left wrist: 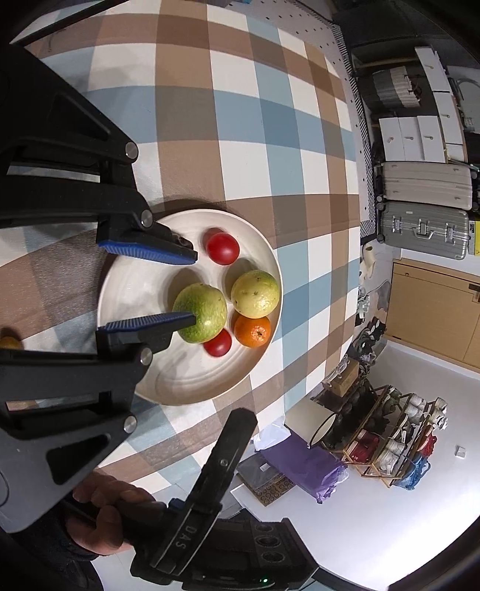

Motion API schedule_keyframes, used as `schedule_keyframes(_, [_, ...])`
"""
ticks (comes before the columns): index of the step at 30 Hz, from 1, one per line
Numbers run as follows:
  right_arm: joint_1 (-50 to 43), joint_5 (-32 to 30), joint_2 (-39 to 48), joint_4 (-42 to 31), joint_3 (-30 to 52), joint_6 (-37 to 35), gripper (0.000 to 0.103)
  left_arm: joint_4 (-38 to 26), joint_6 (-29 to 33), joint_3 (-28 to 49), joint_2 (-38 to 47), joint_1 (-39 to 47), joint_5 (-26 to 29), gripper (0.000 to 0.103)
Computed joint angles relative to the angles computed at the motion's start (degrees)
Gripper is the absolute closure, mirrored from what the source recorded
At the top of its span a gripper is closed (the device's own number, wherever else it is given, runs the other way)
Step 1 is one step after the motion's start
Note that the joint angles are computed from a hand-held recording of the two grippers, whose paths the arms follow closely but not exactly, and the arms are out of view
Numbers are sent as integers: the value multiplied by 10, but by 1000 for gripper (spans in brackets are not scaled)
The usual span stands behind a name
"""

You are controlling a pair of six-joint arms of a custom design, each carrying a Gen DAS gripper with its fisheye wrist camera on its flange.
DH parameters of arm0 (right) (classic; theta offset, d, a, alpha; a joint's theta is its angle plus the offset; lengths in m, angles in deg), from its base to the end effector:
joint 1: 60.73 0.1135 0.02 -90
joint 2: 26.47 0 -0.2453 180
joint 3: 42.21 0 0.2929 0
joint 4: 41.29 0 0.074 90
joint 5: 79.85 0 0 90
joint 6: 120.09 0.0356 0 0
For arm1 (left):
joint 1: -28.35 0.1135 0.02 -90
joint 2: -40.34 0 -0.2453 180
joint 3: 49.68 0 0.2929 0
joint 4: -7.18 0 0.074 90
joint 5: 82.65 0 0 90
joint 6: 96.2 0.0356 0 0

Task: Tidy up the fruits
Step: 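Withdraw both tools toward the orange and pears on the cloth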

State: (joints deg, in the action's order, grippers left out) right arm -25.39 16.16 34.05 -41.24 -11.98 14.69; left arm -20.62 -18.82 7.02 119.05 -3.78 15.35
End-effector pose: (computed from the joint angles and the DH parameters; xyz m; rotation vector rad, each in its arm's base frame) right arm 0.2034 0.1397 0.1242 0.2449 2.1675 0.7186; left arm 0.2633 -0.1712 0.1608 0.4860 2.4498 -0.5092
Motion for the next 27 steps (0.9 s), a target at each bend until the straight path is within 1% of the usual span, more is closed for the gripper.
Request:
schedule_keyframes(5, [48,49,-70,-48,-12,0,59,-19,-12,-30,-59,-15,-20,80])
schedule_keyframes(8, [74,74,-101,-72,-16,5,59,-34,-18,-52,-103,-29,-36,73])
schedule_keyframes(14, [138,139,-151,-113,-22,19,55,-65,-31,-92,-189,-55,-60,69])
schedule_keyframes(16, [160,157,-163,-124,-24,27,54,-79,-40,-108,-227,-68,-73,63])
schedule_keyframes(17, [173,167,-170,-131,-25,30,54,-84,-44,-115,-243,-73,-78,56])
schedule_keyframes(18, [185,178,-174,-137,-24,32,53,-90,-49,-126,-265,-81,-88,45])
schedule_keyframes(19, [204,197,-181,-147,-24,35,48,-96,-54,-133,-283,-87,-98,39])
schedule_keyframes(20, [214,208,-186,-151,-25,35,45,-103,-62,-146,-311,-97,-111,30])
schedule_keyframes(21, [233,228,-194,-156,-27,39,38,-111,-69,-159,-340,-106,-124,25])
schedule_keyframes(22, [248,244,-200,-161,-29,42,33,-119,-74,-166,-358,-113,-132,22])
schedule_keyframes(24, [285,277,-208,-175,-28,49,31,-148,-92,-182,-401,-138,-160,20])
schedule_keyframes(27, [333,323,-208,-194,-25,68,23,-189,-114,-200,-453,-174,-194,18])
